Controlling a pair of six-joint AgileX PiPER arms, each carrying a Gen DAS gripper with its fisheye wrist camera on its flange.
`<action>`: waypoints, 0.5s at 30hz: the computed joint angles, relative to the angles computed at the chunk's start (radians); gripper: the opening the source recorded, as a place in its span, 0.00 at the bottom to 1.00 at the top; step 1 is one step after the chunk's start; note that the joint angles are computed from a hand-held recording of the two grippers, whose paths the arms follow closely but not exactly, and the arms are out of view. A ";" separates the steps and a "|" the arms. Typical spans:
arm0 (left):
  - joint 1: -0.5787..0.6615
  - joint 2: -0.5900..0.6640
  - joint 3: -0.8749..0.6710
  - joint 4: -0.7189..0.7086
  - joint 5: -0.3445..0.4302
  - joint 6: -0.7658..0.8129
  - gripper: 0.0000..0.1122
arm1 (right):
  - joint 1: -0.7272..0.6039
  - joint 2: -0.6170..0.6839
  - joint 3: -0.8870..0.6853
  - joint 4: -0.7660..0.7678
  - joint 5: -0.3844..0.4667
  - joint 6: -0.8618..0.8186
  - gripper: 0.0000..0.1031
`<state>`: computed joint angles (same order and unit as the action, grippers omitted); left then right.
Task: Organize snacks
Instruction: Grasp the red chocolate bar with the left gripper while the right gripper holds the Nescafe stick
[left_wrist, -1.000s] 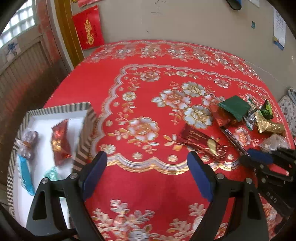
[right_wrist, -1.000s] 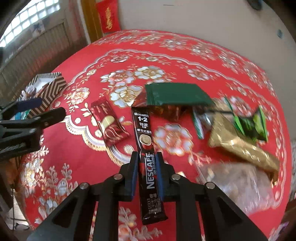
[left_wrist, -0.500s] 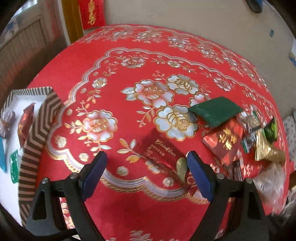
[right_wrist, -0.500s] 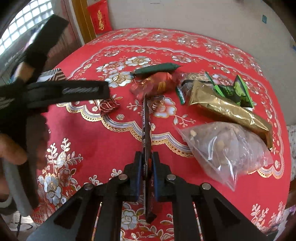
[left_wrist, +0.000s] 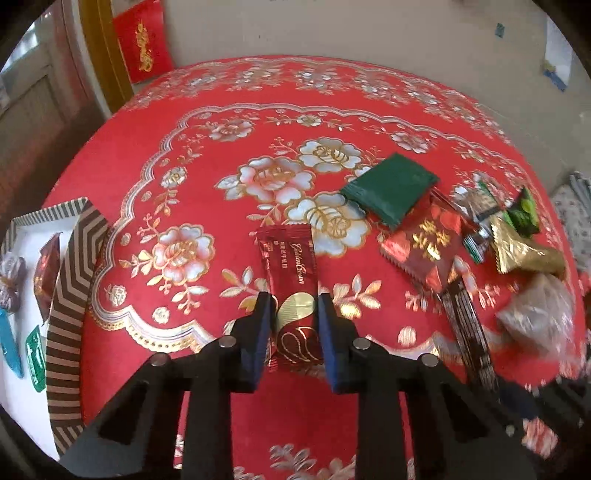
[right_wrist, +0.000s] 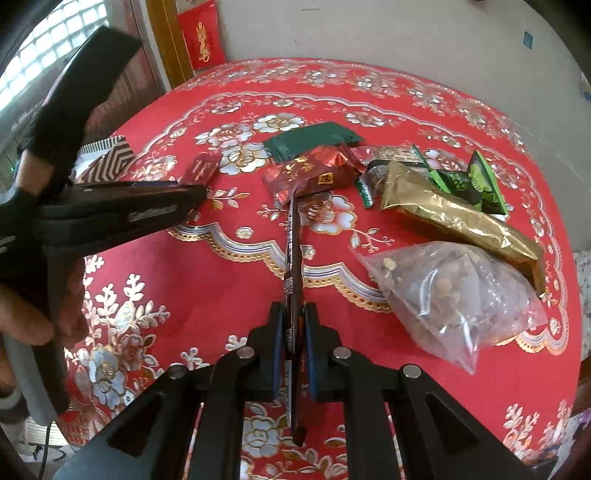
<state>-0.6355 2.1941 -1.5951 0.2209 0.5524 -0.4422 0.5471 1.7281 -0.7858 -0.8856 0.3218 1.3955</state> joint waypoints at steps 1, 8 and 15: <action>0.005 -0.019 0.034 0.013 -0.016 -0.008 0.23 | 0.005 -0.003 0.005 -0.022 -0.004 0.031 0.07; 0.017 -0.139 0.251 0.050 -0.156 -0.016 0.23 | 0.047 -0.012 0.036 -0.153 -0.017 0.241 0.07; -0.027 -0.239 0.401 0.307 -0.242 -0.236 0.23 | 0.104 -0.040 0.054 -0.299 0.005 0.469 0.07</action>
<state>-0.6621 1.9556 -1.1944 0.5282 0.3102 -0.6781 0.6514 1.6883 -0.7317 -1.1850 0.3270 1.8641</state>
